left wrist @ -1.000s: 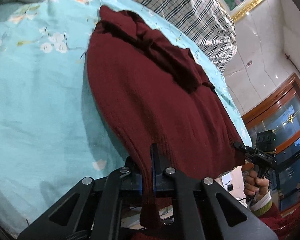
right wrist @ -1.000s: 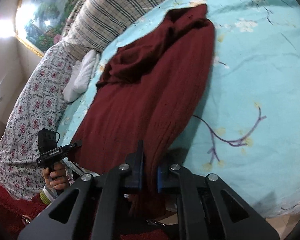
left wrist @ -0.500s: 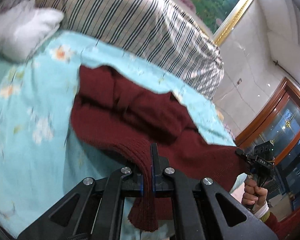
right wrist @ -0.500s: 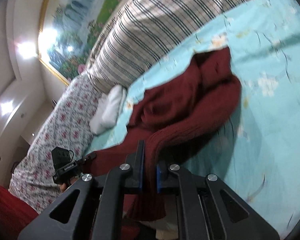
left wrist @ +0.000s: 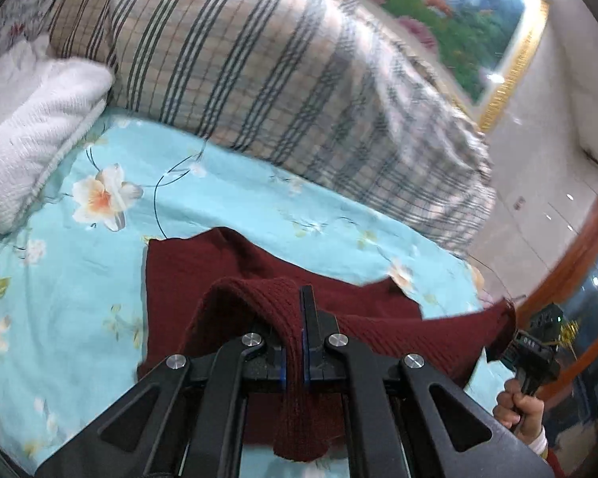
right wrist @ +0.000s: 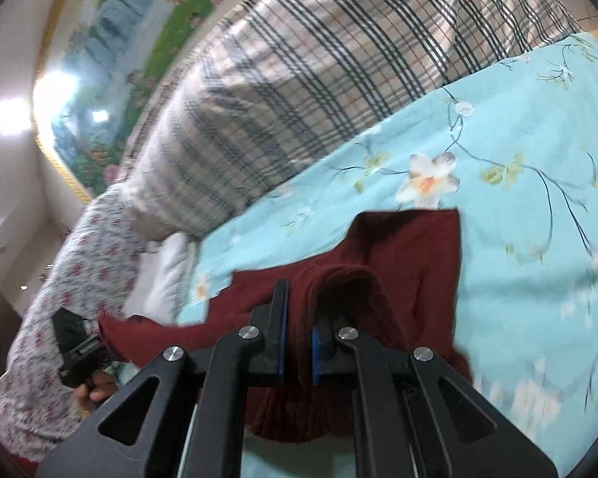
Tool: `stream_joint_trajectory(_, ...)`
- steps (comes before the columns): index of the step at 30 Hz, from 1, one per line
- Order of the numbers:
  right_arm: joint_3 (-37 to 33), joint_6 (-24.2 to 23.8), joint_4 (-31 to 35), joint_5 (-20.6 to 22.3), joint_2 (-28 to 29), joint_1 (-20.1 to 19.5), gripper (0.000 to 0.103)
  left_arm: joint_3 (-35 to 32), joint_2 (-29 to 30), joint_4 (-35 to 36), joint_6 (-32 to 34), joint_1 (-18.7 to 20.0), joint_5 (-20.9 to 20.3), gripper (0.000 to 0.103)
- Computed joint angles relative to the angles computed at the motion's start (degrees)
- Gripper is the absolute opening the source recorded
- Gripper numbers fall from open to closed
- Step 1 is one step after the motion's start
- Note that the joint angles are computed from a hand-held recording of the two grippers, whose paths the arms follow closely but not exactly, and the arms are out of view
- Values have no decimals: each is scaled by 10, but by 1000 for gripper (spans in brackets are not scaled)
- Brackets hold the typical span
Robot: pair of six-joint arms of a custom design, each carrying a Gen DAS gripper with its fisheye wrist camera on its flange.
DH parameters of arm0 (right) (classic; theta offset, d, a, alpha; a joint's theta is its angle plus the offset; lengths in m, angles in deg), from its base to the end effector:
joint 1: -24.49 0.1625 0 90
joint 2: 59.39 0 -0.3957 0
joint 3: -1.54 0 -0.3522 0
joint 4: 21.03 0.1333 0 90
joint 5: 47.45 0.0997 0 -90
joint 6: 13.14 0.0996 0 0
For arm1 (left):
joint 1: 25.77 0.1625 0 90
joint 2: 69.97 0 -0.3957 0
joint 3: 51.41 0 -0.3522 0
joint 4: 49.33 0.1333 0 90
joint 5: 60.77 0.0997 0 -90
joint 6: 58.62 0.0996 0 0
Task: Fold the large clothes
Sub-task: 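Fold the hem over the sweater body with the left tool and release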
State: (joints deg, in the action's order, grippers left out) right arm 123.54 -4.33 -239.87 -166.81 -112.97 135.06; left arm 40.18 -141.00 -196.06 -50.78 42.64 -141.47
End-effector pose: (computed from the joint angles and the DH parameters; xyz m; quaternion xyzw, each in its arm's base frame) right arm 0.2510 -0.4283 0.1973 -0.0412 -0.8446 0.5264 0.0884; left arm -0.0807 -0.6100 0.3925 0.2163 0.9228 -0.3164 0.0395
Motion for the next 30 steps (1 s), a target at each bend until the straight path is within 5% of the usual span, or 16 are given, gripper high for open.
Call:
stream_joint_trajectory(5, -47, 28, 67, 6, 9, -62, 9, -82, 103, -8, -2, 19, 59, 3)
stream_joint_trajectory(14, -67, 48, 110, 15, 33, -122, 9, -182, 202, 31, -11, 64, 73, 3)
stream_joint_trajectory(24, -56, 71, 114, 17, 20, -116, 12, -162, 189, 36, 10, 58, 75, 9)
stream_joint_trajectory(27, -41, 87, 100, 0, 10, -102, 25, -126, 157, 37, 19, 48, 77, 21)
stream_joint_trajectory(30, -19, 69, 60, -26, 4, -72, 37, -75, 113, 49, 37, 40, 44, 22)
